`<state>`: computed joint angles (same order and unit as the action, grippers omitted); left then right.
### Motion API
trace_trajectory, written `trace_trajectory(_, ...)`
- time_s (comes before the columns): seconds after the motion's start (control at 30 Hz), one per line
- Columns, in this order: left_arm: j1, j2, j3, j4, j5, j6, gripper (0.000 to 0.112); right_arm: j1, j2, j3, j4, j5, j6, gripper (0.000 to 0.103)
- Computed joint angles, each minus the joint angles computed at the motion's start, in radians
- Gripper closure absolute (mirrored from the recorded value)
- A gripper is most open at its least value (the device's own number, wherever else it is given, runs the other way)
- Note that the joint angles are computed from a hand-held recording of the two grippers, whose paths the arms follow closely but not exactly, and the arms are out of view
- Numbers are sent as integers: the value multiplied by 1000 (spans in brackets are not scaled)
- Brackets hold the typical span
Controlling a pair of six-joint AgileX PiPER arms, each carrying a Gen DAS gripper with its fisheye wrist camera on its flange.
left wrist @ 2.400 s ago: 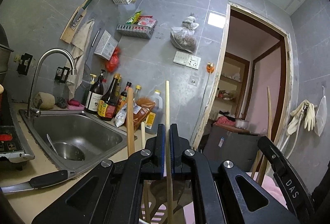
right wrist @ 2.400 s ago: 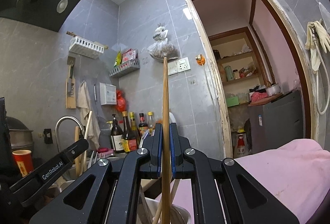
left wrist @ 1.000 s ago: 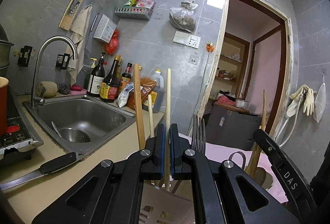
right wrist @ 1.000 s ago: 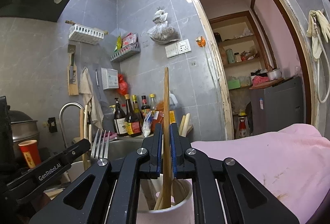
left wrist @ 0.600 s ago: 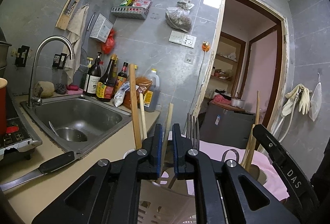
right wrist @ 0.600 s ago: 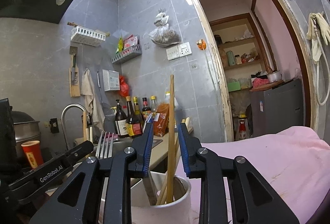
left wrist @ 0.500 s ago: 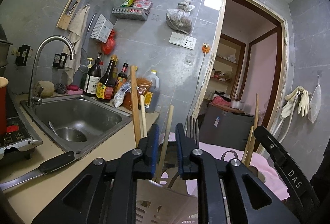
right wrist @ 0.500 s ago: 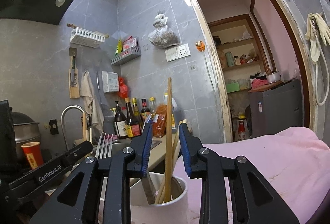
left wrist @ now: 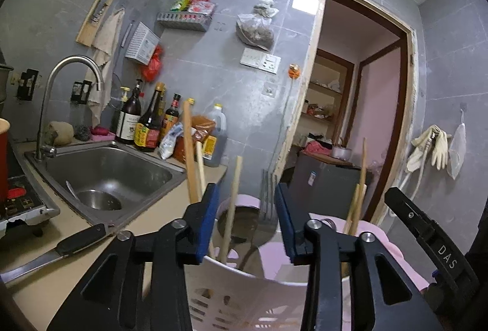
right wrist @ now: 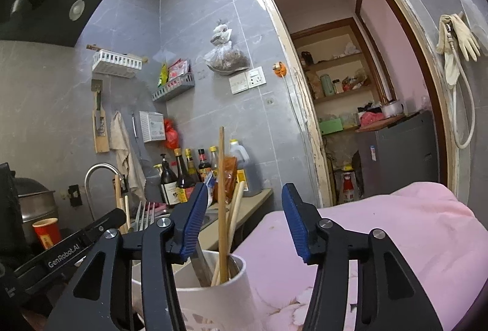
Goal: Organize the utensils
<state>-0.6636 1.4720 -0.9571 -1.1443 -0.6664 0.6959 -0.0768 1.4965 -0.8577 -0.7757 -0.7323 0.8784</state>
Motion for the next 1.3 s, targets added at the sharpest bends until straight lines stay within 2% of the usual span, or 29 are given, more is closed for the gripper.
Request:
trace_trajectory(0.07, -13, -3, 0, -7, 1, 19, 71, -14, -11, 6, -29, 4, 33, 40)
trace_trajectory(0.13, -24, -3, 1, -9, 1, 28, 63, -18, -25, 16, -33, 14, 40, 33)
trace_trajectory(0.17, -30, -3, 2, -11, -1, 31, 59, -17, -36, 19, -38, 32, 40, 33)
trace_trajectory(0.43, -62, -15, 17, -44, 5, 64, 50, -37, -89, 49, -60, 121, 47, 25)
trace_trajectory(0.7, -64, -34, 27, -75, 48, 76, 28, -111, -125, 76, -155, 124, 130, 18)
trace_trajectory(0.87, -73, -40, 35, -81, 54, 77, 15, -170, -152, 89, -241, 110, 199, 9)
trace_trajectory(1.03, -102, -37, 12, -171, 66, 193, 13, -257, -195, 107, -374, 71, 301, 0)
trace_trajectory(1.3, -222, 7, -35, -317, -31, 397, 13, -368, -268, 118, -562, 40, 424, 0)
